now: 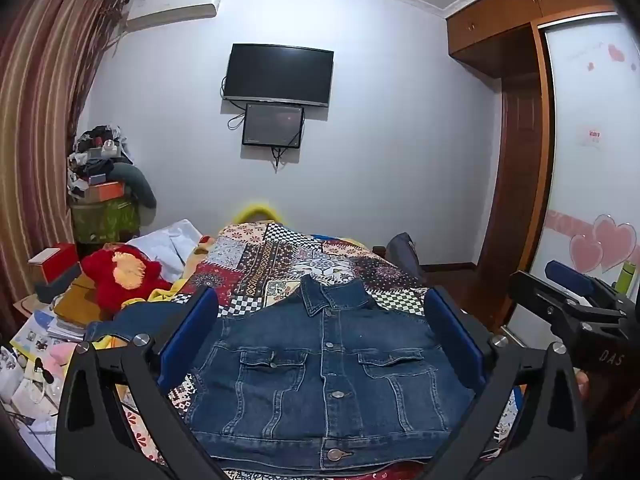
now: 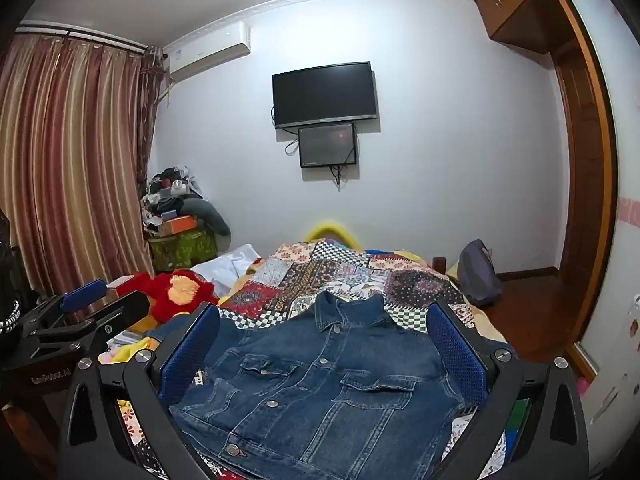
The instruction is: Fold large clothes
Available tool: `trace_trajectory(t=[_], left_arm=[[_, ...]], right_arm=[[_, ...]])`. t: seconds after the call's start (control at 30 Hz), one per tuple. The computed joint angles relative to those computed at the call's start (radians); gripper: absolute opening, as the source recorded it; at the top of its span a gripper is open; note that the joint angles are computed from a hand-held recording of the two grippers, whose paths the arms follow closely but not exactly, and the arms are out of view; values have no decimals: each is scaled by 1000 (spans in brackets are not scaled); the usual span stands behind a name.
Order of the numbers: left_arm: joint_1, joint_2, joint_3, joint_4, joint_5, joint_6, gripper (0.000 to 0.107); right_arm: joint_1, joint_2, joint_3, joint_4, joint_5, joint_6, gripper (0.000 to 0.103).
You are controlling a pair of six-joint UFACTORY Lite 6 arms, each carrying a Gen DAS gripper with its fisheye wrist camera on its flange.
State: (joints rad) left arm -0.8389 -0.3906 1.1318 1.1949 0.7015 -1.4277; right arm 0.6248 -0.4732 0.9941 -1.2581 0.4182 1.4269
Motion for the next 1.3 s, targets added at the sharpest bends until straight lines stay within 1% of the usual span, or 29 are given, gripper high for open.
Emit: trace_trajectory(t=[0.1, 0.17, 0.3, 0.37, 0.43, 0.5, 0.53, 0.7, 0.8, 1.3], left_arm=[[19, 10, 10, -16, -17, 16, 103], [-20, 7, 26, -15, 33, 19, 103], [14, 8, 18, -24, 3, 28, 103], [-1, -14, -24, 16, 10, -19, 103], [19, -17, -29, 8, -10, -13, 103], [23, -17, -30, 6, -13, -15, 103], [7, -9, -18, 8, 4, -17, 103], [36, -5, -16, -9, -20, -5, 103], [45, -7, -26, -3, -28, -11, 103], [27, -30, -51, 28, -22, -33, 103]], right_arm=[[-10, 7, 8, 21, -13, -18, 103], [-13, 10, 12, 36, -17, -33, 103], [5, 17, -8, -14, -3, 22, 103], [19, 21, -18, -30, 9, 46, 103], [24, 14, -23, -14, 14, 35, 103], [-8, 63, 20, 37, -16, -5, 103], [-6, 64, 19, 35, -14, -1, 103], [4, 66, 34, 56, -1, -21, 103], [-7, 66, 34, 66, -12, -31, 103], [-29, 71, 46, 96, -27, -71, 103]])
